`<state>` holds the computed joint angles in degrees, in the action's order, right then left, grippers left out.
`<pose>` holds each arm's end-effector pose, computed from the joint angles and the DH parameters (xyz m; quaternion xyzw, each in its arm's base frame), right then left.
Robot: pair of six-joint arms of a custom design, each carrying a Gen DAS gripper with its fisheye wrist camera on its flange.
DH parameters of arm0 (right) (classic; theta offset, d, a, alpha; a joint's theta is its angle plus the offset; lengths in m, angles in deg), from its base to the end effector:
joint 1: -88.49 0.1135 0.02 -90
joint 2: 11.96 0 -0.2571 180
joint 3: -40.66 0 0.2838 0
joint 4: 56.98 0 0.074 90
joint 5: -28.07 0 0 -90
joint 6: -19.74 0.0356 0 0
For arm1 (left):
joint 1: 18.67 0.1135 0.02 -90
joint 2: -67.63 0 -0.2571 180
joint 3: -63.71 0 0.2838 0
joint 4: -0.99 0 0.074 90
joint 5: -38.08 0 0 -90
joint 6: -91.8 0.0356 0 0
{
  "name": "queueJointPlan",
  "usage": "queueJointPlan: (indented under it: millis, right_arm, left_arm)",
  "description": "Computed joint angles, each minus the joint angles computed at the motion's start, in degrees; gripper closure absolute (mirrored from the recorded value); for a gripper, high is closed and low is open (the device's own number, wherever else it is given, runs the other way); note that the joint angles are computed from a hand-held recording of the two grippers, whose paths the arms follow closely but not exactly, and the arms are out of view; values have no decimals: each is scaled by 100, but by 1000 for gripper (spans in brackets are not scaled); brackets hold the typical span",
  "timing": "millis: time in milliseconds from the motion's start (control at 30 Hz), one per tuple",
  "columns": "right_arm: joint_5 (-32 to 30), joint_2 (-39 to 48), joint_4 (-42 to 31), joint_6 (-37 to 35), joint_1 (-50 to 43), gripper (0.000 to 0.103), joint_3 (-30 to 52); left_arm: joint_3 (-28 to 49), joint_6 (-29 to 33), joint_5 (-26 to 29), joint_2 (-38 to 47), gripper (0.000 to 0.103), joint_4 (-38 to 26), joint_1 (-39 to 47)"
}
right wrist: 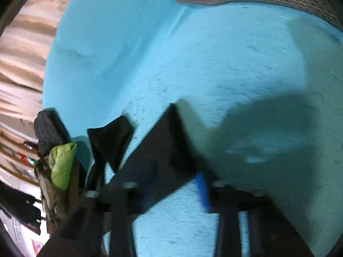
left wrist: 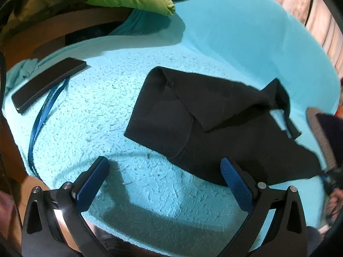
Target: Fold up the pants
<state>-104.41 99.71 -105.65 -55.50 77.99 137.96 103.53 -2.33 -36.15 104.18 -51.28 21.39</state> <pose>0.4324 -0.0557 0.1926 0.1158 0.9029 0.3601 0.2040 0.1347 0.1006 0.2011 -0.3045 0.8778 -0.0152 0.3696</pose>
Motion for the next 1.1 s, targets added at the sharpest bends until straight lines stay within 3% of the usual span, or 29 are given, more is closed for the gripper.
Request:
queueJointPlan:
  millis: [100,333,400,533,633,767,867,933,967,1100]
  right_arm:
    - [-122,-12,146,-206,-39,99,-117]
    - [569,-442,727,-1206,228,100,-636]
    - [547,-482,844,-1182,210,100,-716]
    - [607,-544,993,-1236,205,99,-831]
    - [604,-566,1087,-1179,247,99,-876]
    - [594,-574,1127,-1191,236,99,-908]
    - [615,-590,1152,-1218,237,99,-936]
    - [579,-574,1159,-1208,225,99,-928]
    - [571,-566,1162,-1206,224,99,-923]
    - [650,-515,1044,-1260,257,99,-802]
  left_arm:
    - [224,232,1226,363,0,-170,1027]
    - [735,679,4075,1670,7,-657,2846]
    - [825,371,4448,2148,8,-524,2927]
    - [1101,-201,4534,3044,15,-262,2764]
    - [1220,-211,4891,3257,16,-303,2746]
    - [1144,-415,4721,3097,20,-136,2590]
    - [1200,-372,4492,3177,46,-134,2477]
    - [1244,-254,3876,3193,92,-233,2299]
    - [1235,-209,3566,3150,98,-256,2218]
    - [1108,-32,3154,2669,100,-238,2108]
